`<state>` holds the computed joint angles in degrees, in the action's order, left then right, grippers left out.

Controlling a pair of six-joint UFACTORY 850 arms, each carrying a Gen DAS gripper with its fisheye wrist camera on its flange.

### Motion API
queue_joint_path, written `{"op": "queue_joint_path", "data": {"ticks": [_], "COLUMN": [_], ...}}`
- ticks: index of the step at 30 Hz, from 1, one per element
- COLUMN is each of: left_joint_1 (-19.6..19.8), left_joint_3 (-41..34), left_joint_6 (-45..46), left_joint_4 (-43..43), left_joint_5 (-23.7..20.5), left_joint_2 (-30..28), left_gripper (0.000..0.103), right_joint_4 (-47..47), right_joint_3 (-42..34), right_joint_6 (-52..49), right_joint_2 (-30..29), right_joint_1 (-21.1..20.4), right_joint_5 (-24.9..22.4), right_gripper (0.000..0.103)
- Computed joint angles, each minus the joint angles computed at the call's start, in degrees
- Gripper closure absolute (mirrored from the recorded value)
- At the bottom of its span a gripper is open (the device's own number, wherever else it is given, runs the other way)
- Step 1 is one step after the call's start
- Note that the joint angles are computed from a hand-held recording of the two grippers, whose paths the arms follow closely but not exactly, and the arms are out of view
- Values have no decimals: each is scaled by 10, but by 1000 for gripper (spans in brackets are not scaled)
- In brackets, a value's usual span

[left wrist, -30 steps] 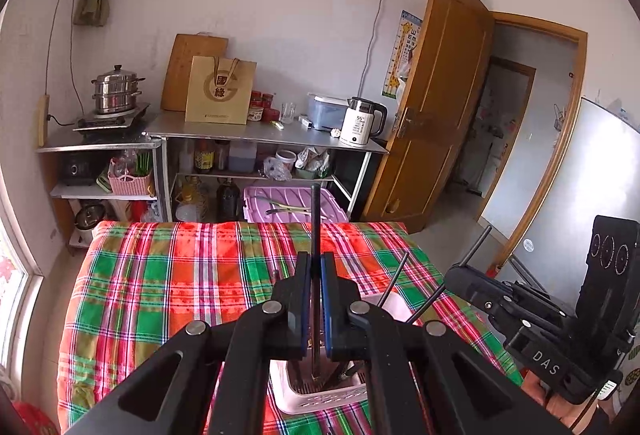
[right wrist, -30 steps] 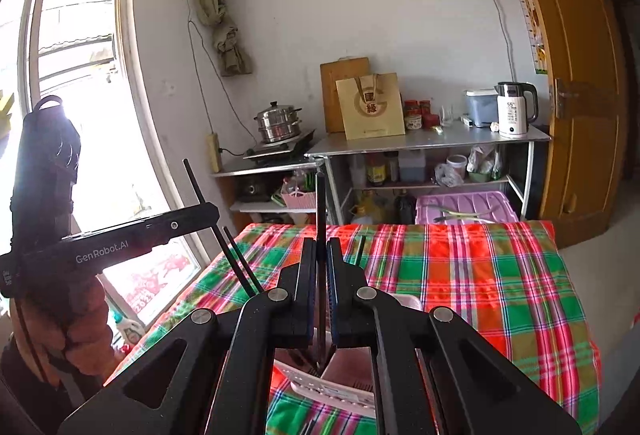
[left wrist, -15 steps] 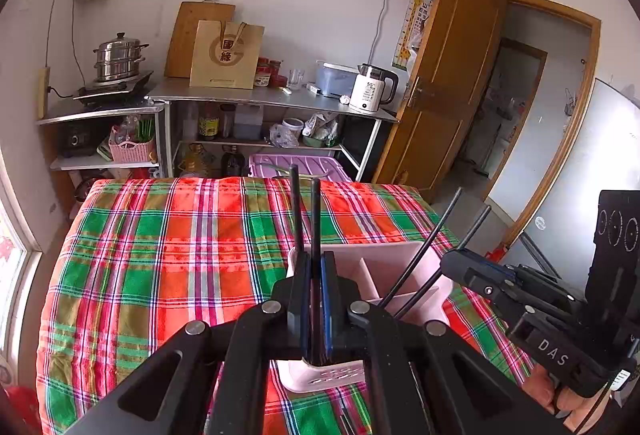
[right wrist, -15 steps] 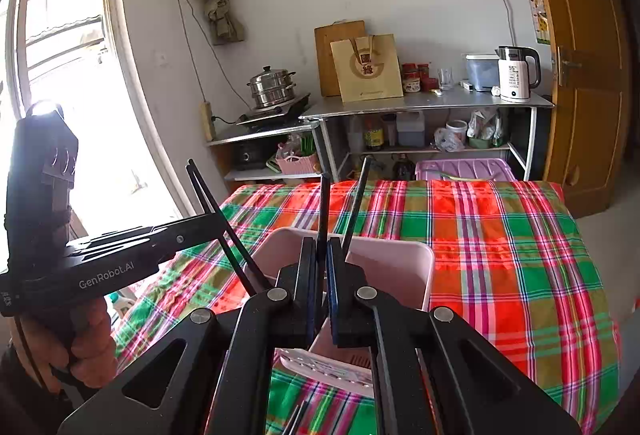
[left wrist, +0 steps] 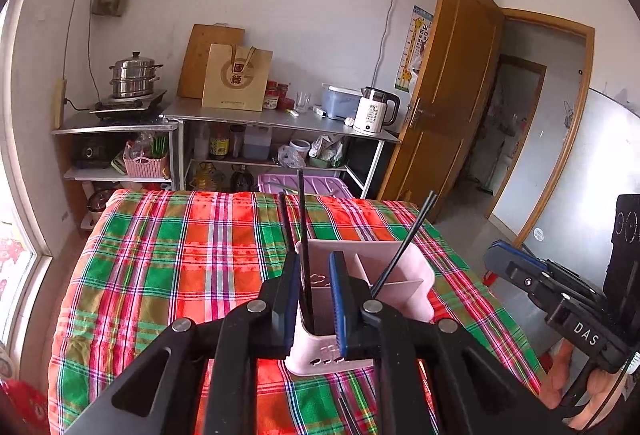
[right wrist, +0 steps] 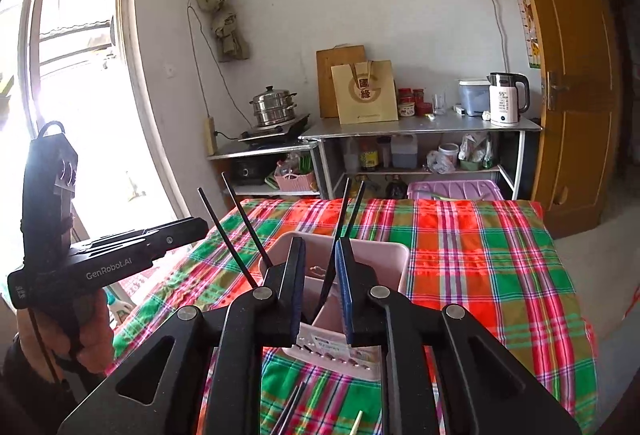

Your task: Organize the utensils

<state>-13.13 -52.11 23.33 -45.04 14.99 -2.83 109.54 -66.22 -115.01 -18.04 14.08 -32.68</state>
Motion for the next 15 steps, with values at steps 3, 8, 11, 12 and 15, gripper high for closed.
{"op": "queue_joint_path", "data": {"ticks": [3, 8, 11, 12, 15], "left_joint_1": [-20, -59, -83, -91, -114], "left_joint_3": [37, 92, 123, 132, 154], "left_joint_6": [19, 49, 33, 29, 29], "left_joint_4": [-27, -79, -78, -80, -96], "left_joint_5": [26, 55, 65, 68, 80], "left_joint_2": [31, 70, 80, 82, 83], "left_gripper": [88, 87, 87, 87, 87], "right_joint_4": [13, 0, -5, -8, -14], "right_joint_3": [33, 83, 114, 124, 151], "right_joint_6": [-19, -17, -26, -28, -33], "right_joint_2": [25, 56, 72, 76, 85], "right_joint_1": [-12, -31, -40, -44, -56], "right_joint_5": [-15, -27, -29, -32, -39], "right_gripper": [87, 87, 87, 87, 87]}}
